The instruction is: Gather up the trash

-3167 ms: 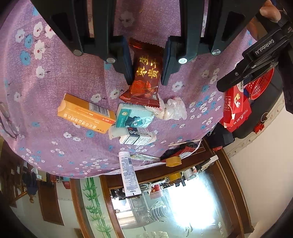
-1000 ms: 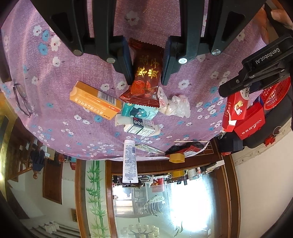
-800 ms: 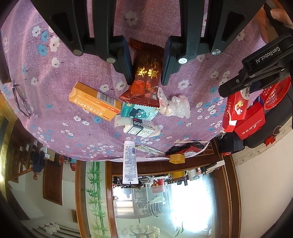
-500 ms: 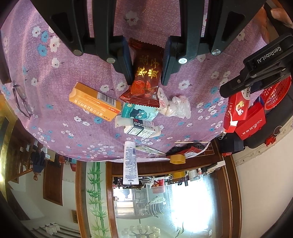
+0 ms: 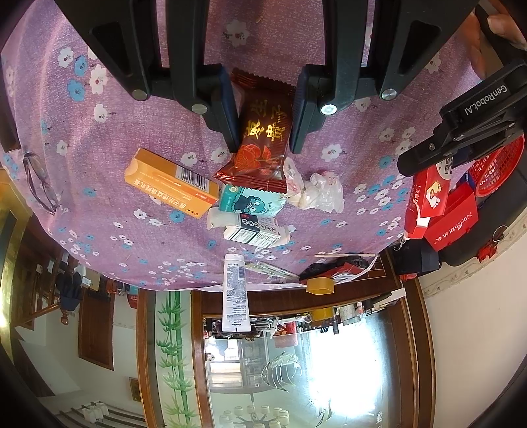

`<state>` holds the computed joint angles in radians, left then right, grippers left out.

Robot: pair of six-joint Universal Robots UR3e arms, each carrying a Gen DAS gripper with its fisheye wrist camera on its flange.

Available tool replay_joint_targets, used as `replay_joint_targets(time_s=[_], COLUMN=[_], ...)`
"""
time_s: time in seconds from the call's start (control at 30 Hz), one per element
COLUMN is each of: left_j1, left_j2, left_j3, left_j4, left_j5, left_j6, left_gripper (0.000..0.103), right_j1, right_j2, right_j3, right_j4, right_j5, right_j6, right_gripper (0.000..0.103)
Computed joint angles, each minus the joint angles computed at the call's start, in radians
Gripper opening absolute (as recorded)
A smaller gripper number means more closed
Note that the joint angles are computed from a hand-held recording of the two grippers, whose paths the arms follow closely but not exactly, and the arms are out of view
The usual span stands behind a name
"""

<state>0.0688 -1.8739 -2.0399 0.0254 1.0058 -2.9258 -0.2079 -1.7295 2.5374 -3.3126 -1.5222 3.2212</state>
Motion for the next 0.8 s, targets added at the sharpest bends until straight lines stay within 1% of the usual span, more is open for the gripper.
replay_joint_targets(time_s=[0.33,0.43,0.5,0.57,0.67,0.8], left_j1=[-0.001,0.006,0.008,0.051,0.126,0.258], left_j2=[0.003,0.016,0.044,0.089,0.168,0.281], left_j3=[0.000,0.002,0.001,-0.009,-0.049,-0.079], left_j4=[-0.006,-0.016,-0.064,-0.152,-0.186,-0.256], left_j5=[0.008,0.008,0.024,-0.033,-0.089,-0.177], left_j6=[0.003,0.000,0.008,0.030,0.040,0.051], left_gripper=[0.054,0.054,0.054,0.054,0.054,0.054], right_j1=[0.007,0.004,-0.008,0.007,0.027,0.095], right_j2=[0.004,0.002,-0.006,-0.011,-0.030,-0.026], right_j3=[-0.001,-0.010,-0.007,-0.015,-0.036,-0.132], right_j4=[-0.003,0.026,0.037,0.054,0.100,0.189], right_j5=[-0.010,-0.006,0.007,-0.013,-0.003,0.009], right_j6=[0.002,0.002,0.003,0.003,0.005,0.010], right_gripper=[0.032,0.032,0.032,0.032,0.032,0.032])
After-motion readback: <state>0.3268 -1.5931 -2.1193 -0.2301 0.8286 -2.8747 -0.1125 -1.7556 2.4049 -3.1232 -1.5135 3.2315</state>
